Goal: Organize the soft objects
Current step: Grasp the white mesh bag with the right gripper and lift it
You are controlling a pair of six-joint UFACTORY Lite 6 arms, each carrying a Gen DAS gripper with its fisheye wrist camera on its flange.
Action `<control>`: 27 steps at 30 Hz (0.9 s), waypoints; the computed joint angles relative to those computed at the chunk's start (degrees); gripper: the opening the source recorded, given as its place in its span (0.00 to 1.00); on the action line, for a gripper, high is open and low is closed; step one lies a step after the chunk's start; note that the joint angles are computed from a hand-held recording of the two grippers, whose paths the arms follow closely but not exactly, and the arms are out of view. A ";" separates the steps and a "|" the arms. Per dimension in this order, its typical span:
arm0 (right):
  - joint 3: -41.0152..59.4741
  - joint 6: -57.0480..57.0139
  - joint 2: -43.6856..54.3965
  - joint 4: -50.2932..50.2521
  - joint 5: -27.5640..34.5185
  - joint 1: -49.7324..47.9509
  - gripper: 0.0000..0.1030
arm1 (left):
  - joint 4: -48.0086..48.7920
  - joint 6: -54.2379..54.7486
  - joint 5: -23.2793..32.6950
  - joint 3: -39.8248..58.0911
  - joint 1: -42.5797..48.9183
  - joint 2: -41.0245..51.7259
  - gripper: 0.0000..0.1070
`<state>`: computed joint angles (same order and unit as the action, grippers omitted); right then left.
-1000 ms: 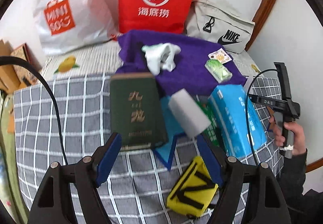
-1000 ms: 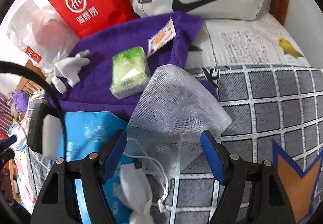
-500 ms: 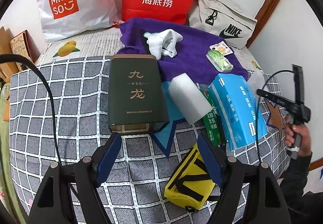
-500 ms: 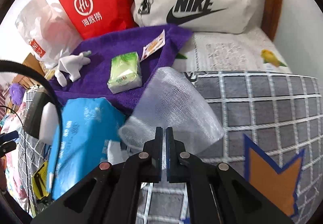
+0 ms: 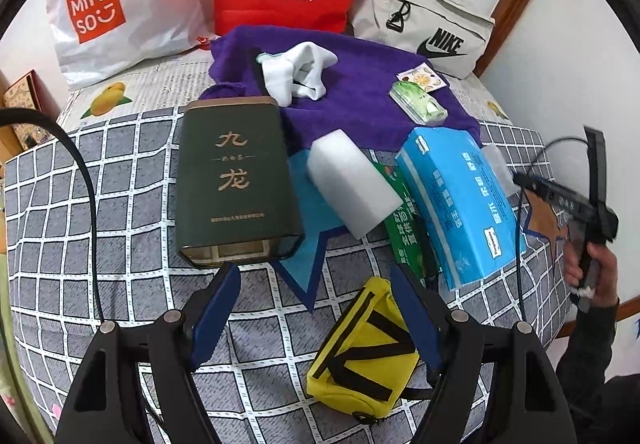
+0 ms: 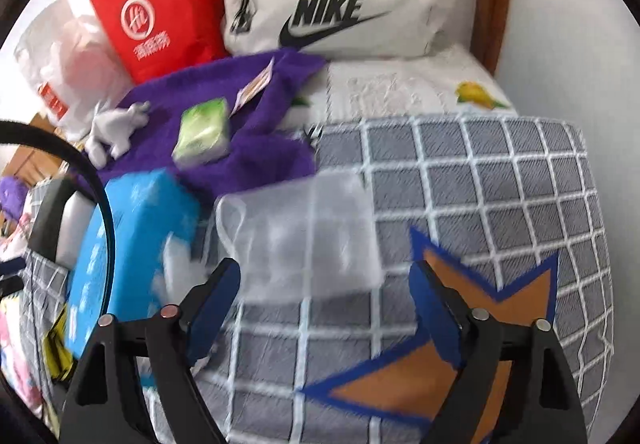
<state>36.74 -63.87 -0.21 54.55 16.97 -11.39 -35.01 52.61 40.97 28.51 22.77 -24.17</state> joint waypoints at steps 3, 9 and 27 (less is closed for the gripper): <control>4.38 -4.11 6.53 4.09 -0.29 0.64 0.90 | 0.46 -0.15 0.31 -0.05 -0.64 -0.50 0.71; 11.76 0.21 17.49 -0.62 -1.00 3.71 0.96 | 0.45 0.44 0.95 0.42 -0.94 -0.19 0.71; 4.13 -14.83 9.97 11.93 -0.53 4.55 0.08 | -1.72 0.41 -1.70 0.88 -4.85 4.42 0.71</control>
